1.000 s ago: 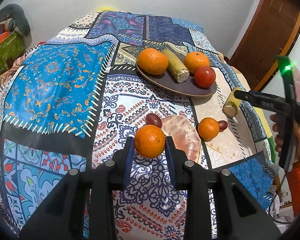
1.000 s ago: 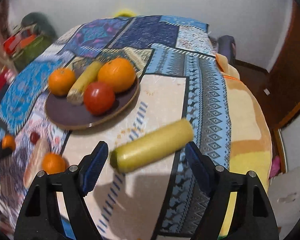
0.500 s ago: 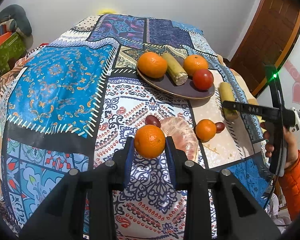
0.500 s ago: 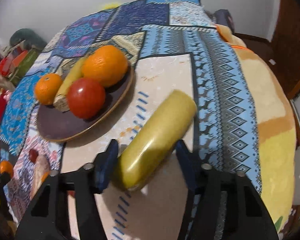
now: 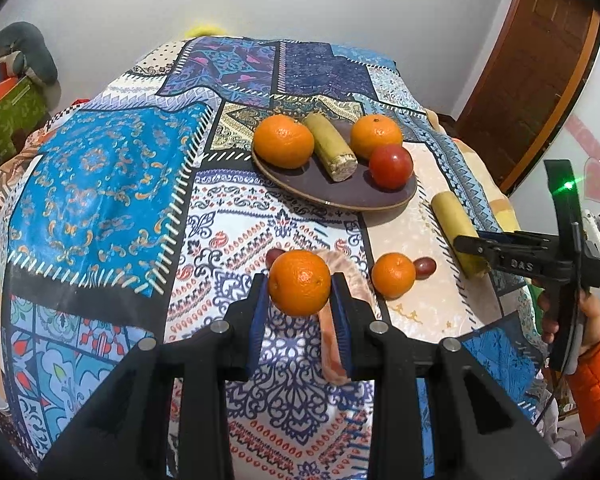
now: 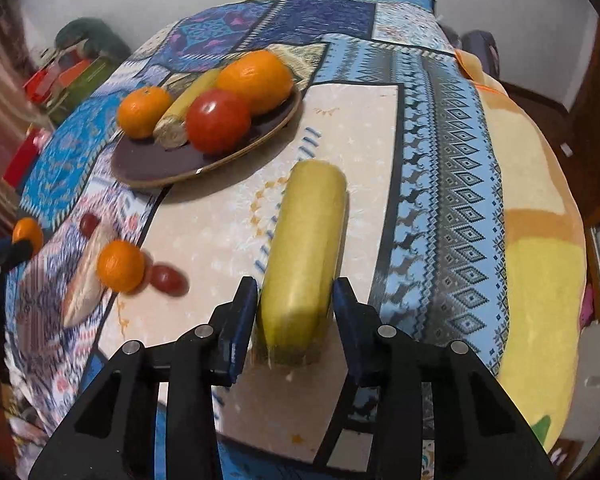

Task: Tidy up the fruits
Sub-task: 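Set the squash on the plate with right gripper while left gripper places the tangerine there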

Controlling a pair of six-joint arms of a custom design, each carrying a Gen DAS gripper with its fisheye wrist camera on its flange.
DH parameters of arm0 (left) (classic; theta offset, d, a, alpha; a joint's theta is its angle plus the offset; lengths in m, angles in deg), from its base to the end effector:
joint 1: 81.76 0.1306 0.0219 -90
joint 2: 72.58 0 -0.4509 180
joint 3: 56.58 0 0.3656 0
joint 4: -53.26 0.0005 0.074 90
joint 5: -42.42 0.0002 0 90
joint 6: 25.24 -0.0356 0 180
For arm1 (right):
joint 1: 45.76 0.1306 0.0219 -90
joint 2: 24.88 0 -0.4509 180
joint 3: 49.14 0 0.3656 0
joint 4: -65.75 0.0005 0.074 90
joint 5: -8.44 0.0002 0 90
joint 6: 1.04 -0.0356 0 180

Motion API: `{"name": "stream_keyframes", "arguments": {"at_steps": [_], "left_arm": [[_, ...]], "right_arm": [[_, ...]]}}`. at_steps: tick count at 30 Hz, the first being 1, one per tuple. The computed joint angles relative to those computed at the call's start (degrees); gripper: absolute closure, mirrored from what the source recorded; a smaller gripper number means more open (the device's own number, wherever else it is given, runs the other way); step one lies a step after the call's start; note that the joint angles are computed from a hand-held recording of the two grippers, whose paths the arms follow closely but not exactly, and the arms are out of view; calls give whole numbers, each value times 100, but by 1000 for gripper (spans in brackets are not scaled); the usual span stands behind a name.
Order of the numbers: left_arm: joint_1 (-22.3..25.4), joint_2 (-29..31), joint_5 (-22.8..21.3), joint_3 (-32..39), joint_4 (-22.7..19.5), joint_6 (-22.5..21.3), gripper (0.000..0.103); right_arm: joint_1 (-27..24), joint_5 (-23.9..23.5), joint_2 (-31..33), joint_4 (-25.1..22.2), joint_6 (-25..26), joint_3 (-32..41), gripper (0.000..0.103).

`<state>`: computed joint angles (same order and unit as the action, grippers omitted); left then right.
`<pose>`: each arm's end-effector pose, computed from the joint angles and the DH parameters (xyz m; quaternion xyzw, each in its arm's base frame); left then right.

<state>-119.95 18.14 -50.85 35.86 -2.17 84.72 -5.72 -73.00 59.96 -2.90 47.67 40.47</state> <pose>0.3607 -0.2818 0.5040 0.1417 0.9393 -0.1276 0.2852 0.3051 0.2488 0.5119 0.0275 0.9712 0.0917 0.2183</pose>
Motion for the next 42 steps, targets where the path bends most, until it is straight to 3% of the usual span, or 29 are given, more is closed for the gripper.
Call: {"name": "stream_keyframes", "arguments": {"at_steps": [4, 11, 19, 28, 34, 42], "left_arm": [[0, 157, -46, 183, -45, -54, 72], [1, 445, -122, 534, -97, -161, 72], [73, 775, -116, 1013, -46, -285, 72], [185, 1188, 101, 1400, -38, -440, 72], [254, 1377, 238, 1443, -29, -547, 72], [348, 1520, 315, 1442, 19, -641, 72]], "right_arm": [[-179, -159, 69, 246, 16, -72, 67], [-57, -43, -7, 483, -11, -86, 68], [100, 301, 49, 679, 279, 454, 68], [131, 367, 659, 865, 619, 1270, 68], [45, 198, 1066, 936, 562, 1517, 68], [-94, 248, 1462, 698, 665, 1924, 68]]}}
